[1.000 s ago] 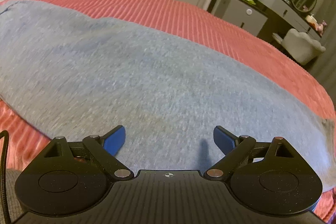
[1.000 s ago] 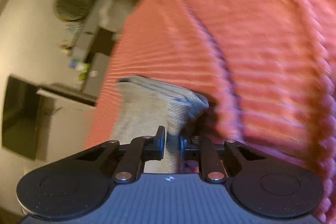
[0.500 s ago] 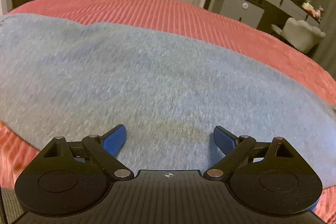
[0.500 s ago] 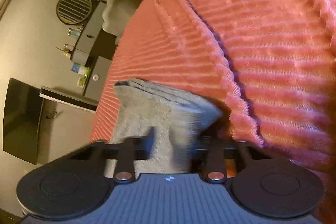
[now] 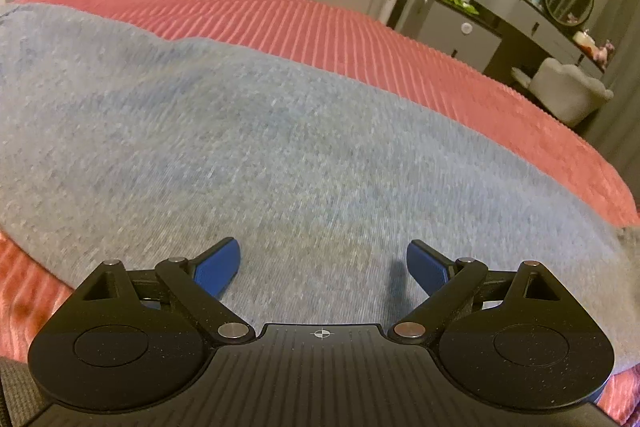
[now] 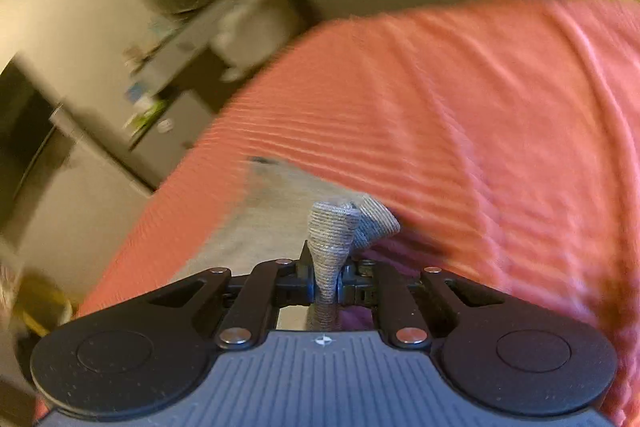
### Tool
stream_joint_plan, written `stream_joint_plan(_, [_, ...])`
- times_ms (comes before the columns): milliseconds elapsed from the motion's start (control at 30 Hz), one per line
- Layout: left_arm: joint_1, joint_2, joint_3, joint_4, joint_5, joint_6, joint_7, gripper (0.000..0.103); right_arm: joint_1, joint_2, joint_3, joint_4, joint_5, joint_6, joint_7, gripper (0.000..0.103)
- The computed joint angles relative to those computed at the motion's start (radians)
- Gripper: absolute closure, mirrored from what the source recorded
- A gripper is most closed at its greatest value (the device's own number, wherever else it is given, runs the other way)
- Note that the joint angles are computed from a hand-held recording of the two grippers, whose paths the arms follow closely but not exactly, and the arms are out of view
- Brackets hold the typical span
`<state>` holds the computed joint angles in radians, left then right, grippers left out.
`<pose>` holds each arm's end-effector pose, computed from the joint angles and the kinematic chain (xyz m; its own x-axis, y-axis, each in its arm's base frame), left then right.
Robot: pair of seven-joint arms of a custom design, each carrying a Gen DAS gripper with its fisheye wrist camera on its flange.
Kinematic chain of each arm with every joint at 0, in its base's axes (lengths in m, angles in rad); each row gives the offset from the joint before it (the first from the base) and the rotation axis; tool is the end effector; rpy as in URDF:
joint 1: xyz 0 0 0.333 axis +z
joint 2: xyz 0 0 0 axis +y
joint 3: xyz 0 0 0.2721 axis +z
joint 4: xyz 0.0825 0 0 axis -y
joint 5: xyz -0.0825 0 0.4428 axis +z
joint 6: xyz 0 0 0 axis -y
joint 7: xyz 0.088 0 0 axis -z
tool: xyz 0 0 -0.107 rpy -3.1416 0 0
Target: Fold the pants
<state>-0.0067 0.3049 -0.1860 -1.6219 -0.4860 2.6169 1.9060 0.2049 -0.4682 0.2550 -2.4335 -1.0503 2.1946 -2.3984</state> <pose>0.7294 -0.1178 0.4647 -0.2628 -0.9209 0.2879 -0.7563 0.0114 -0.6541 0.4701 0.1979 0.4474 -0.7470 -0.4483 -0.4910 0.0324 0.7130 -0.7004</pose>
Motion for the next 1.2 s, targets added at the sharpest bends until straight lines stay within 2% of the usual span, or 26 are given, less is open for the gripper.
stream_joint_plan(33, [0.000, 0.003, 0.000, 0.003, -0.002, 0.001, -0.003, 0.008, -0.002, 0.033, 0.006, 0.047, -0.035, 0.009, -0.058, 0.094])
stream_joint_plan(167, [0.007, 0.010, -0.004, 0.012, -0.022, 0.000, -0.012, 0.008, 0.015, 0.228, -0.006, 0.271, -0.212, 0.221, -0.309, 0.094])
stream_joint_plan(267, [0.021, 0.010, -0.012, 0.015, -0.063, -0.008, -0.005, 0.008, 0.061, 0.399, -0.039, 0.420, -0.233, 0.376, -0.445, 0.094])
stream_joint_plan(367, [0.035, 0.009, -0.021, 0.016, -0.112, -0.018, 0.010, 0.008, 0.102, 0.543, -0.071, 0.512, -0.131, 0.482, -0.556, 0.093])
stream_joint_plan(400, [0.039, 0.009, -0.024, 0.017, -0.130, -0.022, 0.016, 0.008, 0.109, 0.574, -0.079, 0.524, -0.065, 0.512, -0.596, 0.090])
stream_joint_plan(467, [0.045, 0.011, -0.027, 0.020, -0.156, -0.030, 0.030, 0.008, 0.107, 0.611, -0.080, 0.519, 0.155, 0.563, -0.724, 0.081])
stream_joint_plan(500, [0.047, 0.012, -0.030, 0.023, -0.170, -0.034, 0.040, 0.008, 0.109, 0.607, -0.087, 0.503, 0.205, 0.589, -0.743, 0.078])
stream_joint_plan(533, [0.049, 0.015, -0.032, 0.026, -0.182, -0.039, 0.052, 0.008, 0.113, 0.582, -0.105, 0.466, 0.208, 0.644, -0.711, 0.074])
stream_joint_plan(600, [0.055, 0.021, -0.040, 0.034, -0.211, -0.047, 0.086, 0.008, 0.139, 0.523, -0.162, 0.405, 0.068, 0.716, -0.516, 0.064])
stream_joint_plan(667, [0.058, 0.023, -0.048, 0.039, -0.234, -0.062, 0.126, 0.008, 0.130, 0.440, -0.188, 0.335, -0.154, 0.734, -0.217, 0.033])
stream_joint_plan(700, [0.057, 0.022, -0.049, 0.038, -0.240, -0.067, 0.143, 0.008, 0.114, 0.401, -0.184, 0.297, -0.184, 0.730, -0.139, 0.030])
stream_joint_plan(733, [0.057, 0.020, -0.050, 0.038, -0.244, -0.075, 0.162, 0.008, 0.097, 0.376, -0.181, 0.265, -0.159, 0.737, -0.131, 0.029])
stream_joint_plan(767, [0.057, 0.016, -0.052, 0.034, -0.252, -0.084, 0.181, 0.008, 0.108, 0.357, -0.197, 0.232, -0.080, 0.729, -0.193, 0.029])
stream_joint_plan(800, [0.059, 0.014, -0.053, 0.035, -0.262, -0.099, 0.202, 0.008, 0.098, 0.340, -0.178, 0.204, 0.046, 0.690, -0.305, 0.030])
stream_joint_plan(833, [0.061, 0.014, -0.054, 0.039, -0.272, -0.117, 0.221, 0.008, 0.113, 0.332, -0.187, 0.181, 0.133, 0.661, -0.386, 0.038])
stream_joint_plan(867, [0.065, 0.014, -0.057, 0.045, -0.285, -0.148, 0.245, 0.009, 0.093, 0.325, -0.169, 0.165, 0.162, 0.663, -0.396, 0.045])
stream_joint_plan(1000, [0.077, 0.016, -0.055, 0.071, -0.324, -0.295, 0.308, 0.009, -0.002, 0.268, -0.094, 0.124, -0.008, 0.693, -0.151, 0.043])
stream_joint_plan(1133, [0.070, 0.053, -0.049, 0.145, -0.316, -0.435, 0.311, 0.009, -0.030, 0.166, -0.049, 0.051, -0.063, 0.613, -0.038, 0.042])
stream_joint_plan(1200, [0.064, 0.093, -0.053, 0.207, -0.315, -0.488, 0.295, 0.009, -0.053, 0.119, -0.021, 0.017, -0.110, 0.595, 0.048, 0.036])
